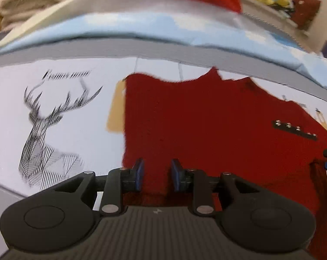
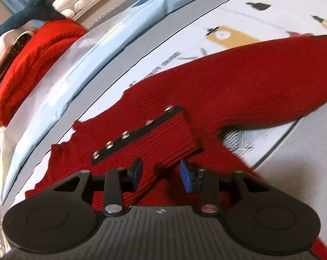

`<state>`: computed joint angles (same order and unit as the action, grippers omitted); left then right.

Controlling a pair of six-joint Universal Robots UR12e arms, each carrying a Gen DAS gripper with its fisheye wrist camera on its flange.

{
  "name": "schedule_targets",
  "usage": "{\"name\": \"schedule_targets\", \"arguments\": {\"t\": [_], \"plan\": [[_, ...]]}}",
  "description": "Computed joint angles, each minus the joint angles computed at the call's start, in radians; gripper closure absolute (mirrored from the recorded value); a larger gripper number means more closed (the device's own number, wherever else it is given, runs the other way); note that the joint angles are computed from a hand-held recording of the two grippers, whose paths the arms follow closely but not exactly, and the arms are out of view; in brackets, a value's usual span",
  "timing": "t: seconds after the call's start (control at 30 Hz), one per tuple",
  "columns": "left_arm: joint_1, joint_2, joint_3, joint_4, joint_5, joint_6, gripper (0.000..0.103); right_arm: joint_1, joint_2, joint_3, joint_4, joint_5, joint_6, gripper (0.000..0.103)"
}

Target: Fold small clothes

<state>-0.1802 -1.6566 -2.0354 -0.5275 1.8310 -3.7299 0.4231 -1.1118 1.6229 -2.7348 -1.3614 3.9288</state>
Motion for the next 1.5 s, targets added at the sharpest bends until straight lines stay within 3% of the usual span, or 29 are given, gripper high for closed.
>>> {"name": "schedule_targets", "arguments": {"t": [0.1, 0.17, 0.23, 0.33, 0.47, 0.67, 0.9, 1.1, 1.23, 1.33, 1.5], "plan": [[0.015, -0.009, 0.008, -0.095, -0.044, -0.081, 0.075, -0.018, -0.018, 0.02, -0.03, 0.004, 0.004, 0.062], [0.001, -0.013, 0.024, -0.11, -0.006, -0.067, 0.075, -0.025, -0.029, 0.032, -0.037, -0.012, -0.008, 0.062], [-0.02, -0.013, 0.032, -0.069, 0.032, -0.033, 0.073, -0.039, -0.043, 0.05, -0.035, -0.011, -0.012, 0.062], [-0.032, -0.015, 0.035, -0.003, 0.02, -0.018, 0.073, -0.062, -0.065, 0.08, -0.035, -0.03, -0.027, 0.062], [-0.042, -0.024, 0.042, 0.025, 0.0, -0.028, 0.073, -0.099, -0.093, 0.122, -0.036, -0.067, -0.033, 0.062], [-0.057, -0.031, 0.05, 0.028, 0.006, -0.013, 0.073, -0.167, -0.123, 0.184, -0.033, -0.15, 0.058, 0.062], [-0.055, -0.034, 0.054, 0.017, -0.005, -0.024, 0.073, -0.245, -0.131, 0.243, -0.026, -0.141, 0.21, 0.062], [-0.052, -0.032, 0.051, 0.02, -0.013, -0.022, 0.072, -0.256, -0.106, 0.25, -0.04, -0.107, 0.28, 0.062], [-0.05, -0.032, 0.051, 0.015, -0.017, -0.024, 0.072, -0.247, -0.087, 0.23, -0.068, -0.134, 0.261, 0.062], [-0.049, -0.031, 0.05, 0.019, -0.019, -0.025, 0.072, -0.247, -0.077, 0.236, -0.126, -0.134, 0.255, 0.09], [-0.047, -0.028, 0.047, 0.018, -0.019, -0.033, 0.072, -0.216, -0.076, 0.223, -0.254, -0.245, 0.204, 0.091]]}}
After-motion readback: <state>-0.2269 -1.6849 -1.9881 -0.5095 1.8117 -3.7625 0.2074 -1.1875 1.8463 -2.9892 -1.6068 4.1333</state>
